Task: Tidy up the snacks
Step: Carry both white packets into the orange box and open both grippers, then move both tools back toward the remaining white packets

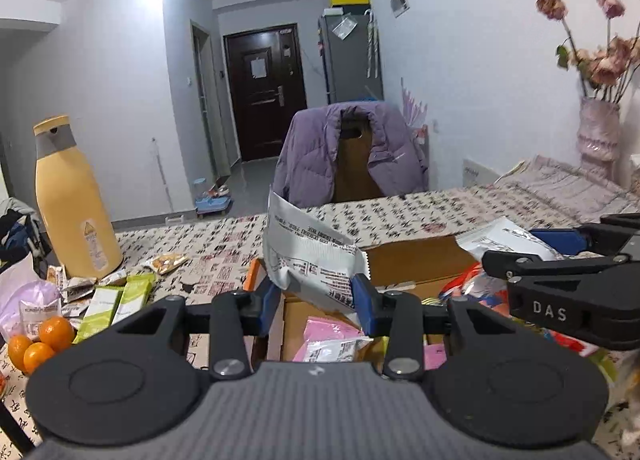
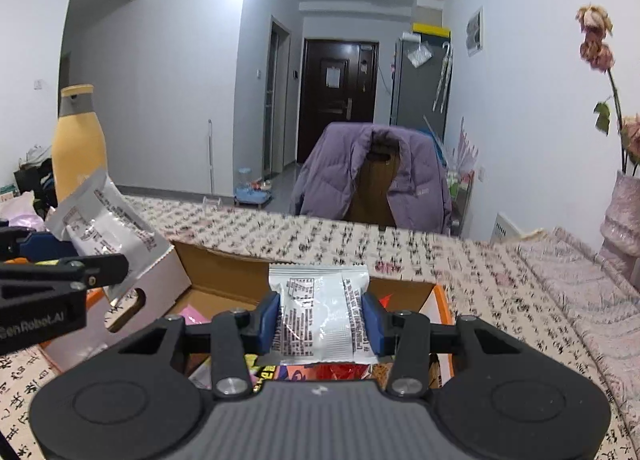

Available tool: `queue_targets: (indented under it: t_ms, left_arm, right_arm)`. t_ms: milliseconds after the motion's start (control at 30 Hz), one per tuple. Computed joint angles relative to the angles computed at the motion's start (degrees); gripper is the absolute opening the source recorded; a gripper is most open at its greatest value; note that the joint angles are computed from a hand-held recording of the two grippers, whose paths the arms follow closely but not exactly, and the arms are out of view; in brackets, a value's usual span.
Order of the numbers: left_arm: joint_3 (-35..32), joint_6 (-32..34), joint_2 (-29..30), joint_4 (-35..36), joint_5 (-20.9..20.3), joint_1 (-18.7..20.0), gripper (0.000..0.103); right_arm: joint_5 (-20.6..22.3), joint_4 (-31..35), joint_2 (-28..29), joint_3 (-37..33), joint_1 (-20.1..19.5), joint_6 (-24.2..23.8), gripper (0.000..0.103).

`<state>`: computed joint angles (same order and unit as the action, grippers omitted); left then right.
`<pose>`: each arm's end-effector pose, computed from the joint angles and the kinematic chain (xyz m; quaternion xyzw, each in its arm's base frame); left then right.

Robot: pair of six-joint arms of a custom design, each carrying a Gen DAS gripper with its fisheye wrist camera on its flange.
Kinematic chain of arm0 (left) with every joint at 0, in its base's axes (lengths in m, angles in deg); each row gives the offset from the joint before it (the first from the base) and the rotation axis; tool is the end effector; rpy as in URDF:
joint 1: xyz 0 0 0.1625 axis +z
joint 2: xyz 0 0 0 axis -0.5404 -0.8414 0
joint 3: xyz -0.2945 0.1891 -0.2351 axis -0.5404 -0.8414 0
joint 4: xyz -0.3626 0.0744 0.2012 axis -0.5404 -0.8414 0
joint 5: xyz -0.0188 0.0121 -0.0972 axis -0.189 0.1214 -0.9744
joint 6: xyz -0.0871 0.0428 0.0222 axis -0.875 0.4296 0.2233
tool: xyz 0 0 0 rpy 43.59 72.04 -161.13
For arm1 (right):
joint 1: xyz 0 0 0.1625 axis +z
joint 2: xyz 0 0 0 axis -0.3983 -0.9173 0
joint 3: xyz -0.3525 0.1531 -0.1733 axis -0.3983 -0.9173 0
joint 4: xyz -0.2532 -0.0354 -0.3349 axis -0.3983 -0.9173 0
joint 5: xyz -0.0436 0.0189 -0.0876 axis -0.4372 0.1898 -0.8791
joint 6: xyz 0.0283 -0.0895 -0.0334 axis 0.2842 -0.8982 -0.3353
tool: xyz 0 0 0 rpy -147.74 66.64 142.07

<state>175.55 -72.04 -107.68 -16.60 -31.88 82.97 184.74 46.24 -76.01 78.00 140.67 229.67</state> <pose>-0.1273 -0.4581 0.1966 0.3825 0.7726 -0.4309 0.2667 0.2764 -0.4133 0.0358 0.1562 -0.7644 0.5056 0.3685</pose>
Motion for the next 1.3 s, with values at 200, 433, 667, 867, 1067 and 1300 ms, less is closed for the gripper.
queue_targets:
  t_ms: [200, 433, 667, 867, 1067, 1300]
  left_arm:
    - [-0.4, -0.5, 2.1, -1.5, -1.9, 1.7, 0.042]
    - [1.7, 0.6, -0.8, -4.0, -0.1, 3.0, 0.094]
    - [3.6, -1.1, -4.5, -4.6, 1.4, 3.3, 0.103]
    - [4.8, -2.2, -6.3, -3.4, 1.2, 2.7, 0.103]
    - [7.4, -3.4, -9.8, -2.0, 2.6, 2.4, 0.103]
    - [11.3, -4.1, -14.7, -0.9, 3.7, 2.5, 0.103]
  right_arm:
    - [1.1, 2.6, 0.2, -0.2, -0.5, 2.6, 0.054]
    - [1.1, -1.1, -2.3, 4.0, 0.7, 2.0, 0.09]
    - [1.9, -4.4, -4.4, 7.3, 1.9, 2.6, 0.103]
    - [3.4, -5.7, -4.8, 9.0, 3.0, 3.3, 0.103]
    - [3.3, -5.6, -5.3, 10.8, 4.8, 5.3, 0.103]
    - [4.0, -6.4, -4.4, 13.1, 7.6, 6.7, 0.103]
